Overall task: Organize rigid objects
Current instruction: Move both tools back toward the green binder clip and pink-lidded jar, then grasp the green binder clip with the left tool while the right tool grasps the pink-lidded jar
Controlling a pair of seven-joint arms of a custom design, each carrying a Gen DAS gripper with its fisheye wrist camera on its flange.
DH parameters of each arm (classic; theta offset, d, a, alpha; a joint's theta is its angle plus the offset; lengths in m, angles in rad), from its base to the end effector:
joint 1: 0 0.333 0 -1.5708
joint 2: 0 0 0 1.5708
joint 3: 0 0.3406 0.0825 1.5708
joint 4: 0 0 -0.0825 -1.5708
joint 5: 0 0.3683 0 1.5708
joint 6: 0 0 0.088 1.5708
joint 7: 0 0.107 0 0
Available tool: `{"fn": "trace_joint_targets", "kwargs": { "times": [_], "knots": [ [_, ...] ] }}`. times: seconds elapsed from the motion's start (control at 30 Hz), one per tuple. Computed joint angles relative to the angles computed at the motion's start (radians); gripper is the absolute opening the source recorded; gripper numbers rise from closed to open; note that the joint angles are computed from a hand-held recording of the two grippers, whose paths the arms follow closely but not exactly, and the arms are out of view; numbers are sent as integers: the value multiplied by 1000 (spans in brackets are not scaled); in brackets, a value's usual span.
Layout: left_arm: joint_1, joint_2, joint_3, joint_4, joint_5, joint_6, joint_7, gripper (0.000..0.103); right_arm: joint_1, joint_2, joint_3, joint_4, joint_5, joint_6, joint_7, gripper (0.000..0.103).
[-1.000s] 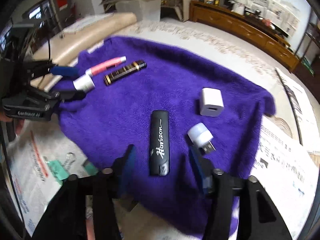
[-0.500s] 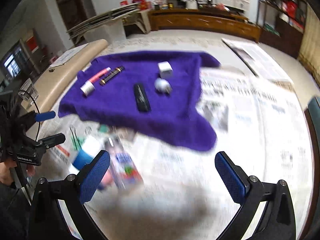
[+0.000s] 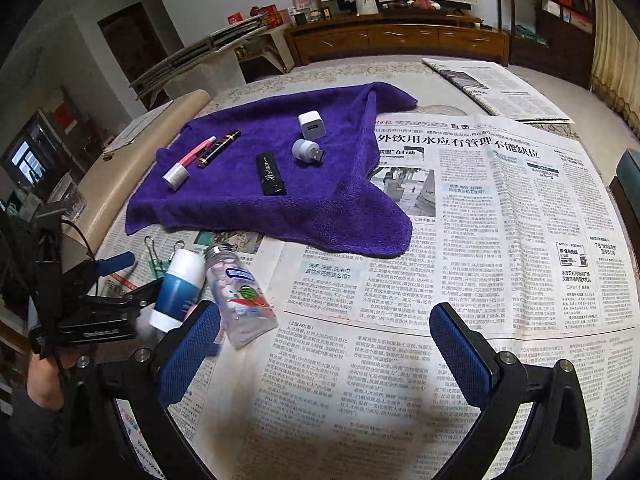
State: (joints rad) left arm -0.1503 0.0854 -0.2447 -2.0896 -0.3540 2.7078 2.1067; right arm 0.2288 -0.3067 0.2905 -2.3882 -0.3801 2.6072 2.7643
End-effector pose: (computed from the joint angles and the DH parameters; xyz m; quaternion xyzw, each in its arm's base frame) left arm 0.5503 -0.2126 0.4759 -0.4288 0.8567 -0.2629 0.1147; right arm 0.3983 0.2484 0.5178 -0.5330 0.7912 -0.1593 0.2542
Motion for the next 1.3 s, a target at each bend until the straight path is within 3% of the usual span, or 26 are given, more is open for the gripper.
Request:
{"fn": "trace_joint_targets", "kwargs": {
  "times": [0.13, 0.27, 0.5, 0.6, 0.73, 0.87, 1.07, 1.2, 1.3],
  "knots": [
    [-46, 1, 33, -32, 192, 70, -247, 99, -1, -21, 2, -12, 0, -13, 3, 103],
    [-38, 4, 14, -49, 223, 124, -355, 92, 3, -32, -4, -26, 30, -16, -8, 103],
    [-32, -25, 5, -90, 241, 169, -413, 54, -6, -55, 12, -29, 33, -27, -14, 103],
    [-23, -32, -7, -109, 168, 202, -325, 39, -8, -51, 16, -26, 32, -20, -19, 103],
    [-5, -34, -21, -93, -33, 174, -122, 39, -7, -29, 16, -16, 28, -12, -31, 103],
    [-2, -37, -2, -81, -61, 153, -56, 39, 6, 25, 10, 14, 18, -5, -57, 103],
    [17, -33, 19, -47, -115, 81, 12, 39, 76, 122, -19, 98, 14, -45, -143, 103],
    [22, -37, 21, -49, -171, 78, 51, 39, 109, 147, -2, 133, -39, -104, -26, 101],
    [24, -42, 25, -50, -199, 70, 78, 39, 143, 184, 7, 169, -104, -151, 65, 91]
  ]
}}
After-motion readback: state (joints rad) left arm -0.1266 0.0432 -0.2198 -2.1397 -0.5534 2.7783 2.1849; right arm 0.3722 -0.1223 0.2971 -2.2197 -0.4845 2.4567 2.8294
